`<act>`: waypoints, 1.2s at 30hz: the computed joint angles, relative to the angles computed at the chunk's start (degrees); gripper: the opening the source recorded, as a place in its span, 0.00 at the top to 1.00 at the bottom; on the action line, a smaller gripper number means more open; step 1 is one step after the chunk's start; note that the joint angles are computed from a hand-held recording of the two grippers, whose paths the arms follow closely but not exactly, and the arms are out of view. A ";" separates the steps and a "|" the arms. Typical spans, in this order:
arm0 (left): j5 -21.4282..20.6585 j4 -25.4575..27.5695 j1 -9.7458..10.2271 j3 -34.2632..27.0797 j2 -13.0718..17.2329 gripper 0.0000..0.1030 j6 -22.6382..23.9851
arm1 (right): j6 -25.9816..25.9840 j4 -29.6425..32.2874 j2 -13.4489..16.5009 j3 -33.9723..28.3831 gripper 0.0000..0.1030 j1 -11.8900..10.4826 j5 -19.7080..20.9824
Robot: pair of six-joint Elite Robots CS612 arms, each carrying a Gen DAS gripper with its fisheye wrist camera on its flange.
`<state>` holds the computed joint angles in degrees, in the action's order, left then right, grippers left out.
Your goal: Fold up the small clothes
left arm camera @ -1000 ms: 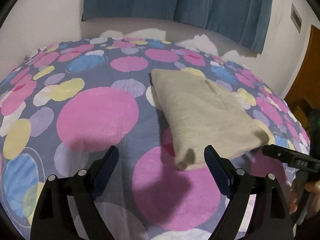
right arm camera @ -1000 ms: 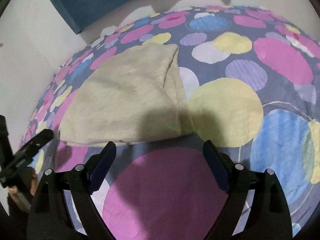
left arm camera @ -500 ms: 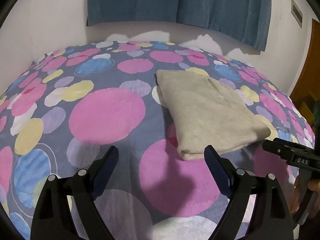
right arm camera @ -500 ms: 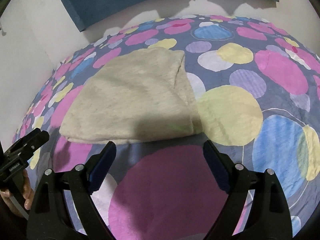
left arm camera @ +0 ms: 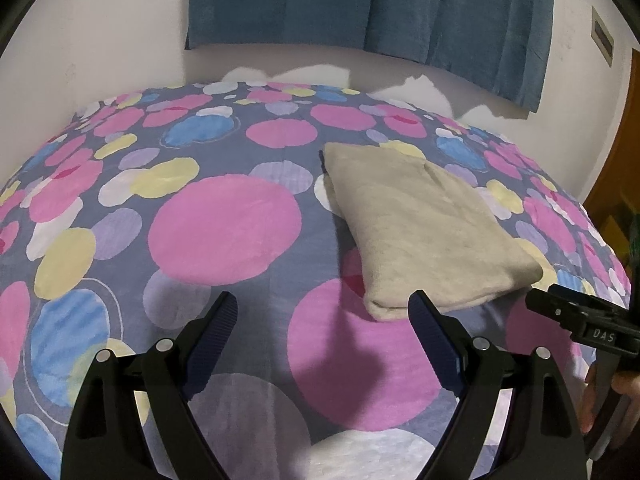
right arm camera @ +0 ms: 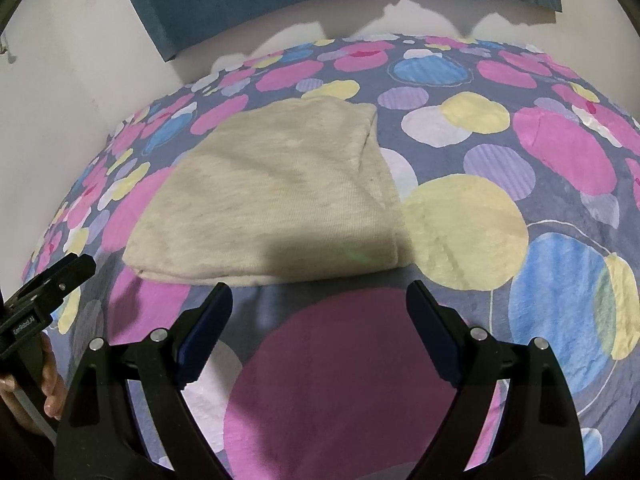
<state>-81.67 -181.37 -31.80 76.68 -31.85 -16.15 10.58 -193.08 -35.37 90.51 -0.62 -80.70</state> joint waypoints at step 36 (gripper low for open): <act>2.94 -1.78 -0.63 0.17 0.13 0.16 4.10 | -0.77 0.85 0.08 -0.29 0.14 0.11 0.02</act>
